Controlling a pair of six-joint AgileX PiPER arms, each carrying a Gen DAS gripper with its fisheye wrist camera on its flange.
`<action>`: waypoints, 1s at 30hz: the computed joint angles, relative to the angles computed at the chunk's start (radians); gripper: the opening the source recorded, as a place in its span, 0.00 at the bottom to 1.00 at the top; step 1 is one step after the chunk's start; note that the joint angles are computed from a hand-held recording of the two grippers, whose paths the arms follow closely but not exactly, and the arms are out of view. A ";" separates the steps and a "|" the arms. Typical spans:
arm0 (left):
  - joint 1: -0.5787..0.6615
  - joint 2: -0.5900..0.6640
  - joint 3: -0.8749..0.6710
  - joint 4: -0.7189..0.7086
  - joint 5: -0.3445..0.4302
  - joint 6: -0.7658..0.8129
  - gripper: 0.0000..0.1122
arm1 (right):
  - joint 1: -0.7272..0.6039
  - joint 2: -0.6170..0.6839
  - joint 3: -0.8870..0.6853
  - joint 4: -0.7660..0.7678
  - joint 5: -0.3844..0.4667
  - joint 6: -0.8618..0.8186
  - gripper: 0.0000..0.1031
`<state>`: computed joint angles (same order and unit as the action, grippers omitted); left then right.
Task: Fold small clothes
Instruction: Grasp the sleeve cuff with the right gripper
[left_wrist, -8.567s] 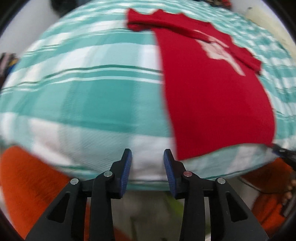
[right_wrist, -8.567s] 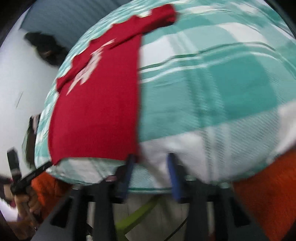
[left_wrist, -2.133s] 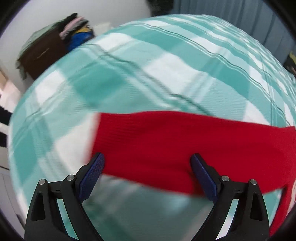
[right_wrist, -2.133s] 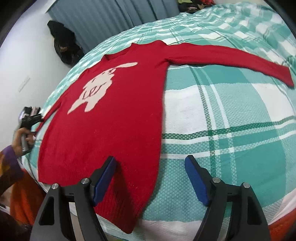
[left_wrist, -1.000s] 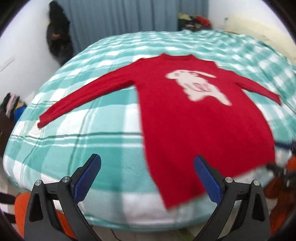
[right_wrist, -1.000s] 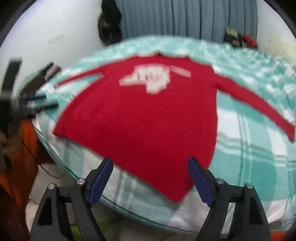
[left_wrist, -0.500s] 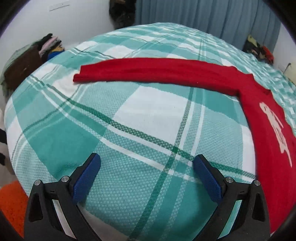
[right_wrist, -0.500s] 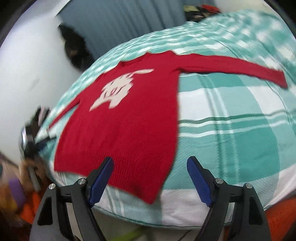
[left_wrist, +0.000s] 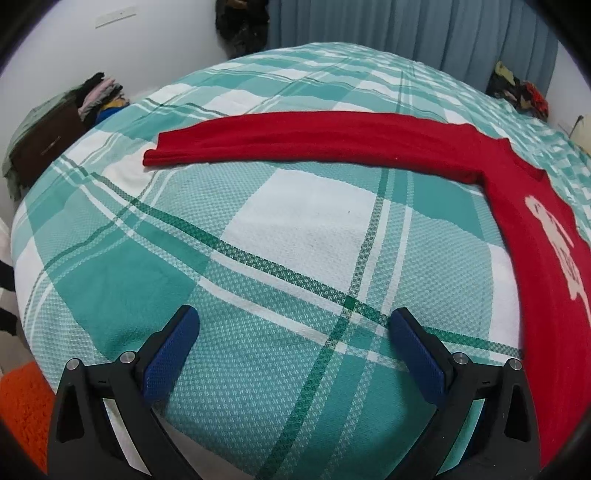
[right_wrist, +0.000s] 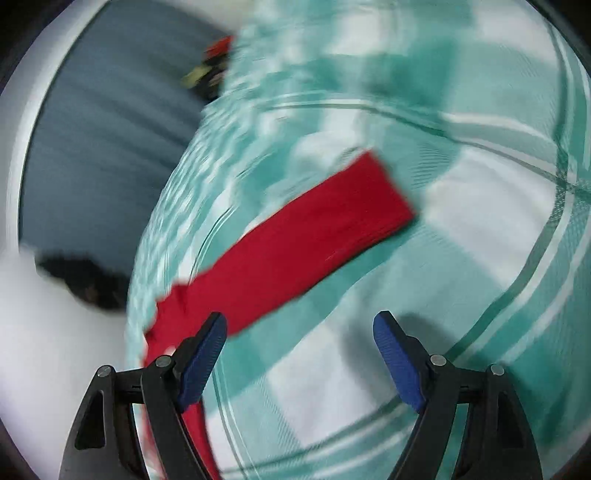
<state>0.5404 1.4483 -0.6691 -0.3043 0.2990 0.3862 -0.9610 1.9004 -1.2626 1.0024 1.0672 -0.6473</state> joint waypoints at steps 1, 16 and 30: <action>-0.011 0.003 0.003 0.034 -0.014 -0.038 0.91 | -0.013 0.040 -0.039 0.016 0.023 0.033 0.78; -0.033 0.008 0.029 0.102 -0.081 -0.115 0.91 | 0.061 0.202 -0.201 -0.020 -0.220 0.245 0.05; -0.030 0.015 0.022 0.071 -0.081 -0.091 0.91 | 0.548 -0.018 -0.729 -0.135 0.050 0.324 0.05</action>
